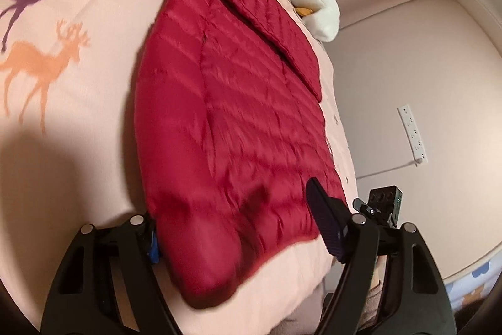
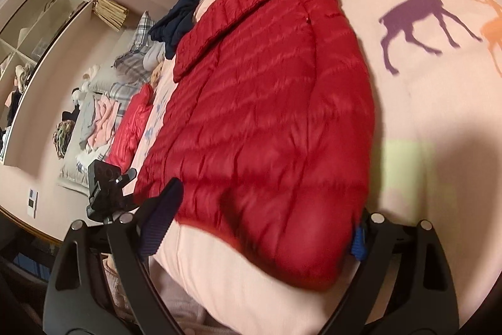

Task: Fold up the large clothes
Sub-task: 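Move both tools to the hem of the narrowed jacket, then grasp the jacket hem with both tools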

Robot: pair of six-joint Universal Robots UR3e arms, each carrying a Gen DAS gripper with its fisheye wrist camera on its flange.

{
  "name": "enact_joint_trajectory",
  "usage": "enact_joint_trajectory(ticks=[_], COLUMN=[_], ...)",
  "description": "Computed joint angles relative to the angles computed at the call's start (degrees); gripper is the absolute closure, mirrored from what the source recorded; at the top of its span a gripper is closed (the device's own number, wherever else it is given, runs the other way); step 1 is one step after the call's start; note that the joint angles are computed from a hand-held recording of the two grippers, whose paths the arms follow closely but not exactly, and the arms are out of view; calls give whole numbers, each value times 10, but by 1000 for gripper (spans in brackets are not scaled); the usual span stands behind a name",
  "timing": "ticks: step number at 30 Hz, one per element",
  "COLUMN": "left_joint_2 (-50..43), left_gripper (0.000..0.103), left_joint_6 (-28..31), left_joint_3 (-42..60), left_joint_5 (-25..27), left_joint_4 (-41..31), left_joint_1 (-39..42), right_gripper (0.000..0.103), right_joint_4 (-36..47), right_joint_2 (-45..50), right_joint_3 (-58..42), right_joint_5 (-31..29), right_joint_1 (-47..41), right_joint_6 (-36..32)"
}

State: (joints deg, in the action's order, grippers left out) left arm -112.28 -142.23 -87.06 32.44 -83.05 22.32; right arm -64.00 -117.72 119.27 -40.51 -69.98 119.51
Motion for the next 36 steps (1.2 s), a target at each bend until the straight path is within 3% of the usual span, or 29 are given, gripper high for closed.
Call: enact_joint_trajectory(ticks=[4, 12, 16, 22, 28, 36], left_joint_2=[13, -27, -40, -22, 4, 28], left_gripper=[27, 31, 47, 71, 77, 84], left_joint_6=[5, -82, -140, -183, -208, -225], left_joint_3=[-22, 14, 22, 5, -8, -16], left_joint_5=[-1, 13, 40, 98, 176, 247], left_joint_4=[6, 96, 154, 213, 269, 319], left_joint_1=[5, -38, -64, -80, -106, -137], right_gripper=[14, 18, 31, 54, 71, 81], right_joint_4=[44, -92, -155, -211, -226, -224], right_joint_2=[-16, -2, 3, -15, -37, -68], right_joint_3=[6, 37, 54, 85, 103, 97], right_joint_5=[-4, 34, 43, 44, 45, 49], right_joint_1=[-32, 27, 47, 47, 43, 49], right_joint_6=[-32, 74, 122, 175, 184, 188])
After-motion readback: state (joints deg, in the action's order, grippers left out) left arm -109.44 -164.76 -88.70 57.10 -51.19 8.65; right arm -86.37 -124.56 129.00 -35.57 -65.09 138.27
